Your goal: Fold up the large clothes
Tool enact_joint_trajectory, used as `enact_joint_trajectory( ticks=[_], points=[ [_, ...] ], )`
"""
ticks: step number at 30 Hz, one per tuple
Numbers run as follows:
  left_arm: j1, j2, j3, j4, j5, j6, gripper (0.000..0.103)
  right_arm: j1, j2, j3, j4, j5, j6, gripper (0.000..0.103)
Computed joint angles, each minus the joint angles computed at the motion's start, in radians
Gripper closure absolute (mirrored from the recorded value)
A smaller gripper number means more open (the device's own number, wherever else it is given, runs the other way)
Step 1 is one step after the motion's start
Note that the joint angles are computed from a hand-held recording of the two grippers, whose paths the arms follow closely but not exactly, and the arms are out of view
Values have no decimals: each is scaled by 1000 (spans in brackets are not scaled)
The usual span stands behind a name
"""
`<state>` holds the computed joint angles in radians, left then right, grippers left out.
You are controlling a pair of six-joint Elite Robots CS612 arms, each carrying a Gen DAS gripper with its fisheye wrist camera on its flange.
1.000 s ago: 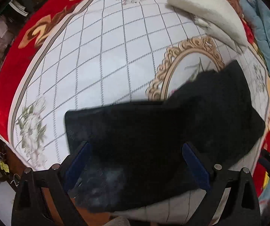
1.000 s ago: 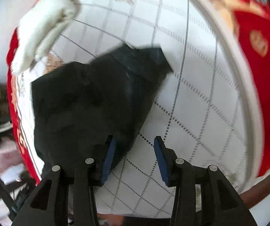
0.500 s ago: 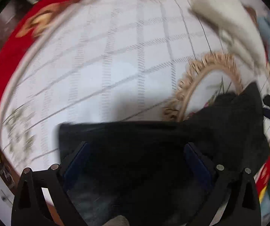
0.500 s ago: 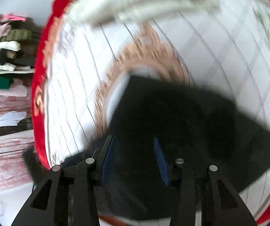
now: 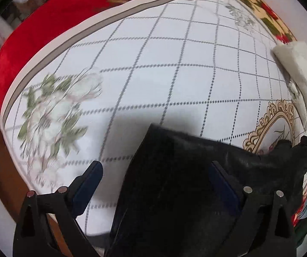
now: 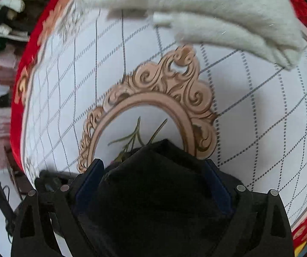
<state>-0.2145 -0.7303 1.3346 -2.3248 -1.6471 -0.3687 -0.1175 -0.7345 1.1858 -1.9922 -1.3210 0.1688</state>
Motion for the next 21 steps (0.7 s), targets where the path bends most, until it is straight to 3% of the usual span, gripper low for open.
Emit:
enact_joint_trajectory(
  ticks=[1, 2, 3, 4, 6, 10, 13, 16, 19, 21],
  points=[
    [-8, 2, 0, -16, 28, 20, 32, 1, 1, 3, -10, 10, -8, 32],
    [-11, 1, 2, -34, 38, 36, 68, 3, 1, 4, -14, 11, -9, 43],
    [-14, -1, 3, -43, 45, 47, 88, 5, 2, 3, -14, -3, -7, 69],
    [-19, -2, 1, -42, 66, 51, 99, 9, -3, 11, -30, -26, 0, 82],
    [-20, -11, 19, -99, 94, 52, 103, 11, -11, 27, -65, -37, 16, 92],
    [-5, -15, 21, -153, 156, 23, 103, 3, -47, 85, -156, -35, 106, 95],
    [28, 9, -22, -104, 91, -24, 103, -7, -77, 141, -242, -50, 200, 96],
    [30, 10, -35, -77, 86, -4, 102, -17, -82, 166, -277, -65, 279, 96],
    [40, 1, -37, -26, 12, -2, 98, -20, -61, 137, -201, -58, 266, 96],
    [38, -2, -38, -12, -20, 12, 84, -21, -45, 105, -135, -53, 245, 94]
  ],
)
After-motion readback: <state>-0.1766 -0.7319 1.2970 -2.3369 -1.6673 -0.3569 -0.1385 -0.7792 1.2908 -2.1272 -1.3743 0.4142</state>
